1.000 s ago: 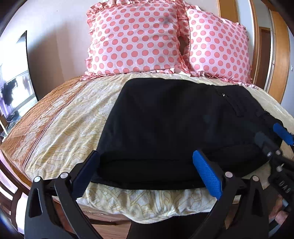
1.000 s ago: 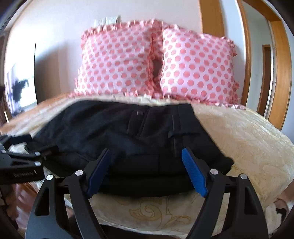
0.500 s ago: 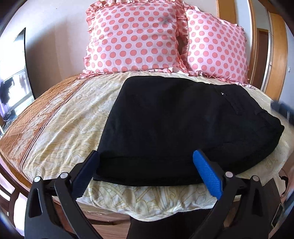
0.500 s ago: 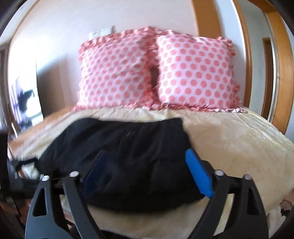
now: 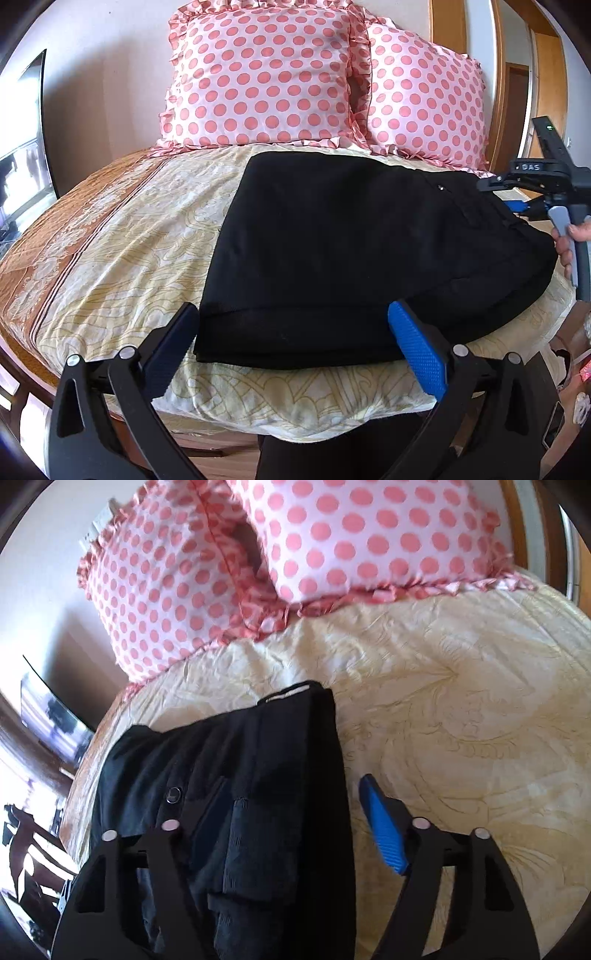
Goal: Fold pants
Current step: 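Grasp the edge of the folded trousers with the right tool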
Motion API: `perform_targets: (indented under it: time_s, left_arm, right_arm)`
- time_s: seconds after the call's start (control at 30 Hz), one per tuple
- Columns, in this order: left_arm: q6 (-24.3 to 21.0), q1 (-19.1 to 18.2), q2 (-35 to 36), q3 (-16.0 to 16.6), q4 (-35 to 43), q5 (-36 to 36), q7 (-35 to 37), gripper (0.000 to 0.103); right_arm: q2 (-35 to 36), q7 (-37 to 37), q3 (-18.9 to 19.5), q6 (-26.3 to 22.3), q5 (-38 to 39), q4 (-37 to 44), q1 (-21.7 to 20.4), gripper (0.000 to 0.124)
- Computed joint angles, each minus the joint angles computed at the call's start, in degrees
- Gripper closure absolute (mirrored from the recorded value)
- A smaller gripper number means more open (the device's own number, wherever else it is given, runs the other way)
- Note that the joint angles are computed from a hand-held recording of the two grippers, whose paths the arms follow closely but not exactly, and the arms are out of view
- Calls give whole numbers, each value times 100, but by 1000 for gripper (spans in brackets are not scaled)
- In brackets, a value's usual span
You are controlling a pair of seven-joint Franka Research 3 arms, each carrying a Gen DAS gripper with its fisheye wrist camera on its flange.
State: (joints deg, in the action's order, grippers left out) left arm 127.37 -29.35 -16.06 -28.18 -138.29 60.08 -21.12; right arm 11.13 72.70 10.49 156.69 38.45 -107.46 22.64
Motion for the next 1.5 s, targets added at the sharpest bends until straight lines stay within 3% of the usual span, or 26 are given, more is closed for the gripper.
perform_targets:
  time_s: [0.17,0.3,0.5,0.6,0.63,0.7,0.83,0.9,1.07,1.2,1.3,1.5]
  left_arm:
    - [16,12,12,-9,-6,75,-62,2]
    - [9,7,31,-9,2,124,-113,2]
    - [-11,9,76,-18,22,284,-248,2]
    - [19,-6,73,9,29,308,-201,2]
    - [74,-14,28,45,17,280,-113,2]
    - [114,-9,-102,69,-12,249,31,2]
    - [-129,131,-705,26,-155,458,130,2]
    - [224,260,-954,298,-243,343,437,2]
    - [1948,633,-848,1556,-249,-601,1789,5]
    - [2507,676,-157,2152,155,-1817,3086,14]
    - [2702,699,254,2273,417,-2523,3817,16]
    - [2745,896,816,2088,916,-3377,4856,17]
  right_arm:
    - [165,13,-8,-341,-134,169,2,57]
    - [129,-455,99,-399,197,125,-81,70]
    - [203,-754,120,-535,673,199,-157,67]
    - [196,-763,79,-483,517,193,-77,66]
    - [185,-840,84,-416,456,170,-49,70]
    - [132,-1215,160,-291,608,97,-67,89]
    - [-48,-1892,240,43,834,-107,-24,98]
    - [-46,-1982,212,31,874,-99,0,98]
    - [14,-2107,185,-30,1032,-48,-7,98]
    - [49,-2150,168,-125,1117,-8,-29,98]
    - [88,-2186,161,-225,1160,44,-52,97]
    - [215,-2043,111,-504,1063,219,-94,86]
